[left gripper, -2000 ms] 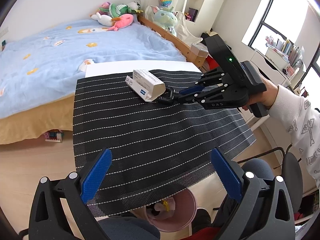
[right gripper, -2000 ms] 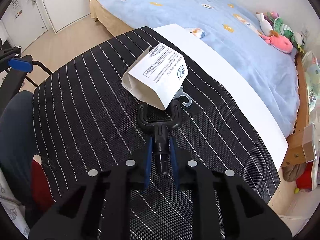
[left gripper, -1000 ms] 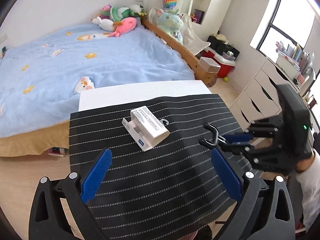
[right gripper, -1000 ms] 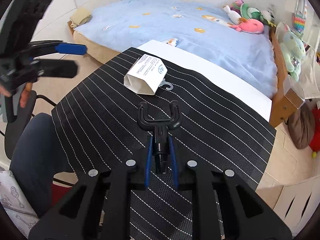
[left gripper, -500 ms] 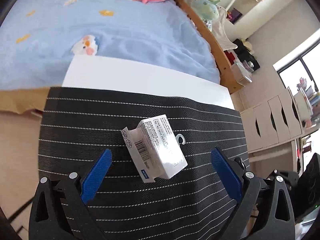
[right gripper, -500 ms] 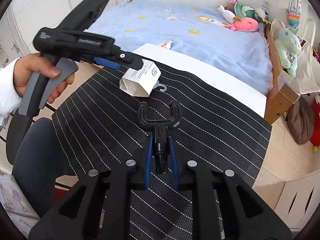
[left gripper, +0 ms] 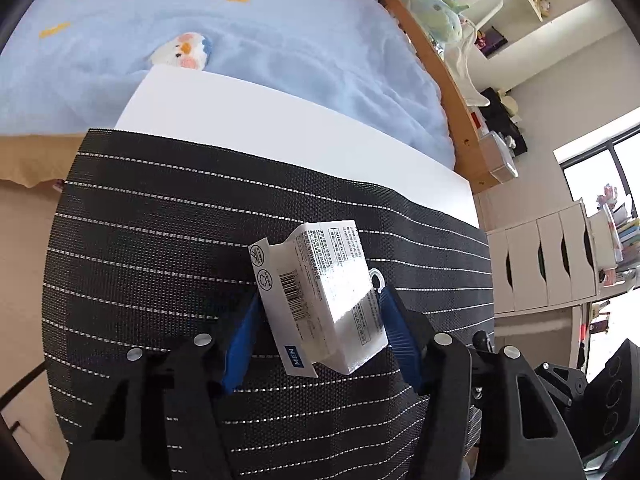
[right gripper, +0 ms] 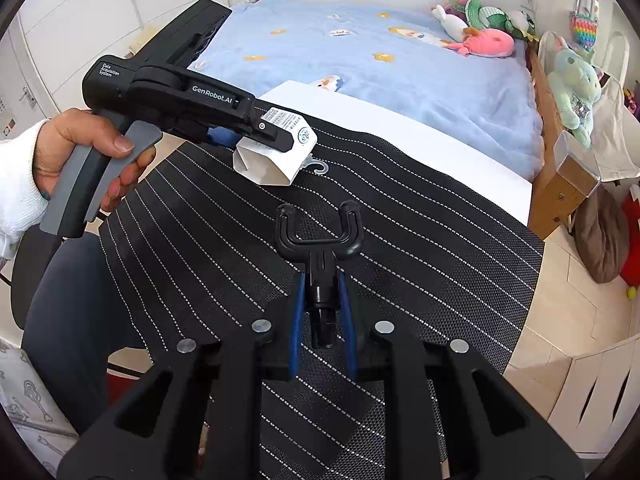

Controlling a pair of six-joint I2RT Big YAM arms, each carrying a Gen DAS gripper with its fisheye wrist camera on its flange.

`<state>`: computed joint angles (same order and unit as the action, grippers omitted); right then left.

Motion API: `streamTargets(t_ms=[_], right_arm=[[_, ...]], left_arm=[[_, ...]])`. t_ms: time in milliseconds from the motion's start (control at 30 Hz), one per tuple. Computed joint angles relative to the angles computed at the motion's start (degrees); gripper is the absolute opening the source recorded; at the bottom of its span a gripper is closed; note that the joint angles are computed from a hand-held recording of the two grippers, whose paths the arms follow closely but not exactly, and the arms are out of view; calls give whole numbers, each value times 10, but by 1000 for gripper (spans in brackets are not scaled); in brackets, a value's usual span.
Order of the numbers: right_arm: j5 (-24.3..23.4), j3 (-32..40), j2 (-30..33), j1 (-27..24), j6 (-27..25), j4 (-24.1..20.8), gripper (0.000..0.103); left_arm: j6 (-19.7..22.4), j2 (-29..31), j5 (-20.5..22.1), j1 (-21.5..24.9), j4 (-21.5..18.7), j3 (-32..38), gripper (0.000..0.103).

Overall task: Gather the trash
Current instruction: 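Lift both held items off the mat and carry them over the pink bin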

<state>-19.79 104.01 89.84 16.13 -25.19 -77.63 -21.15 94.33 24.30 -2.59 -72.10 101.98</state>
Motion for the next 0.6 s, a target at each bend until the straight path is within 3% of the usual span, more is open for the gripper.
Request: streamTargets(t_ms=[233, 600], right_arm=[[2, -3, -2, 0, 4, 2, 17], [2, -18, -23, 2, 29, 22, 17]], left_arm=[[33, -7, -2, -8, 8, -2, 40], [130, -57, -45, -21, 28, -28, 38]])
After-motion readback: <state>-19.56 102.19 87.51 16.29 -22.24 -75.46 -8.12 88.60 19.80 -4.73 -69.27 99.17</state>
